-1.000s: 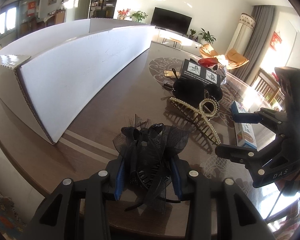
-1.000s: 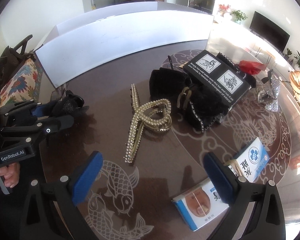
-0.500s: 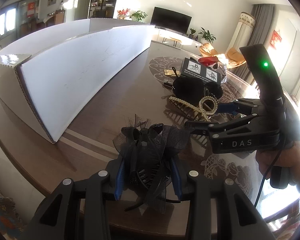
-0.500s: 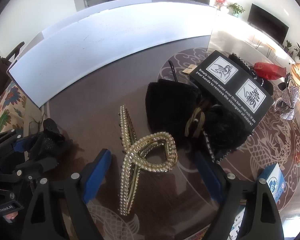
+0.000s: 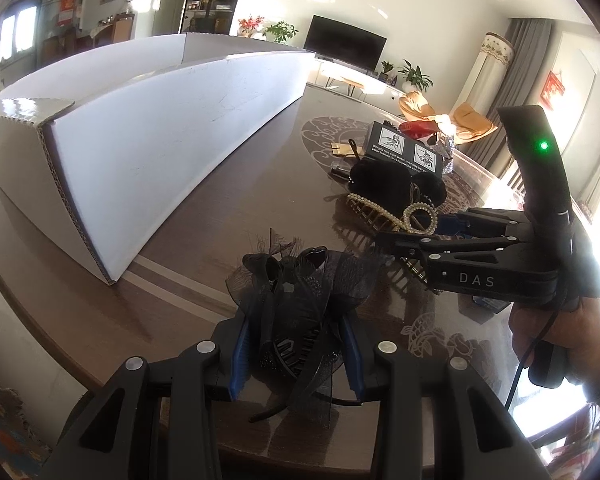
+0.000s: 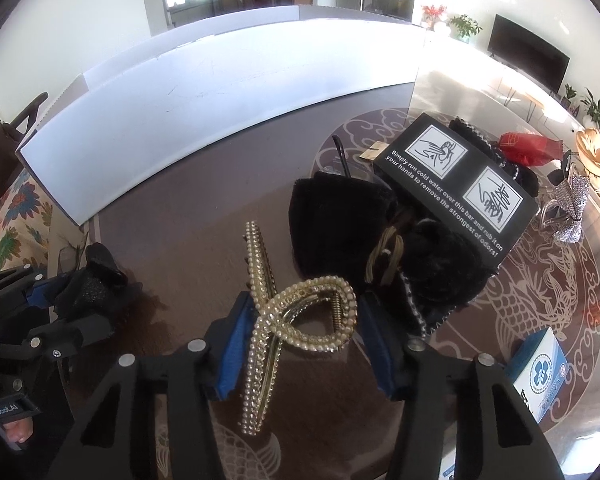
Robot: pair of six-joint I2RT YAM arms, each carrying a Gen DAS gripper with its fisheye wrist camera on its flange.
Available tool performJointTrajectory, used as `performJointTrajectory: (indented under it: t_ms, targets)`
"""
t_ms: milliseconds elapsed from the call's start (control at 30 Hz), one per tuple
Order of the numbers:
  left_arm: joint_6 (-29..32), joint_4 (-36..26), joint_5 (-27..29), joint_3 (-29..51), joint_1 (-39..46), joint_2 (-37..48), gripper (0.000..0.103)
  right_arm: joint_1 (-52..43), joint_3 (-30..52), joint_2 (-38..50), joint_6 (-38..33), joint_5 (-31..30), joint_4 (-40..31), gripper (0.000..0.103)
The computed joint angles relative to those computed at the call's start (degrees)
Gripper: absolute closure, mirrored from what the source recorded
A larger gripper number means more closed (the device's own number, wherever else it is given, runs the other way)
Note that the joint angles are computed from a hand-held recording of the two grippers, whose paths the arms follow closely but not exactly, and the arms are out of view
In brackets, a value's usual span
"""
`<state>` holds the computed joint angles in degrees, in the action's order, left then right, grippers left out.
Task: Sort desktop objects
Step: 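Close the right tool on the gold pearl hair clip, then carry the fascinator and pearl clip over the white cardboard bin with both tools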
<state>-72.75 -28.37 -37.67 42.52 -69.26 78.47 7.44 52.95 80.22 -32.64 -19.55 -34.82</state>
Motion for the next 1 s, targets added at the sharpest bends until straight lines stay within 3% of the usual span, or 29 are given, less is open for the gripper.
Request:
performJointTrajectory:
  t_ms: [133, 367, 633, 833, 1000]
  targets:
    - [0.26, 0.26, -0.03, 0.07, -0.02, 0.13, 0.064, 0.37, -1.99, -2.22, 0.07, -0.22, 1.48, 0.057]
    - [1.58, 1.39, 0.03, 0.12, -0.11, 0.42, 0.064, -0.47, -1.92, -4.57, -0.38, -2.34, -1.09, 0.057]
    - [0.90, 3.64, -1.29, -2.62, -2.26, -6.30, 0.064, -5.59, 1.86, -5.77, -1.51, -8.14, -7.32, 0.057]
    - [-1.61, -7.06, -5.21, 3.36, -4.72, -13.28, 0.064, -5.02, 7.35, -6.64, -0.46, -10.51, -11.59, 0.057]
    - [5.22, -18.35, -3.22, 10.42, 3.67, -22.16, 0.064, 2.02, 18.76, -2.26, 6.55, -10.97, -11.79, 0.057]
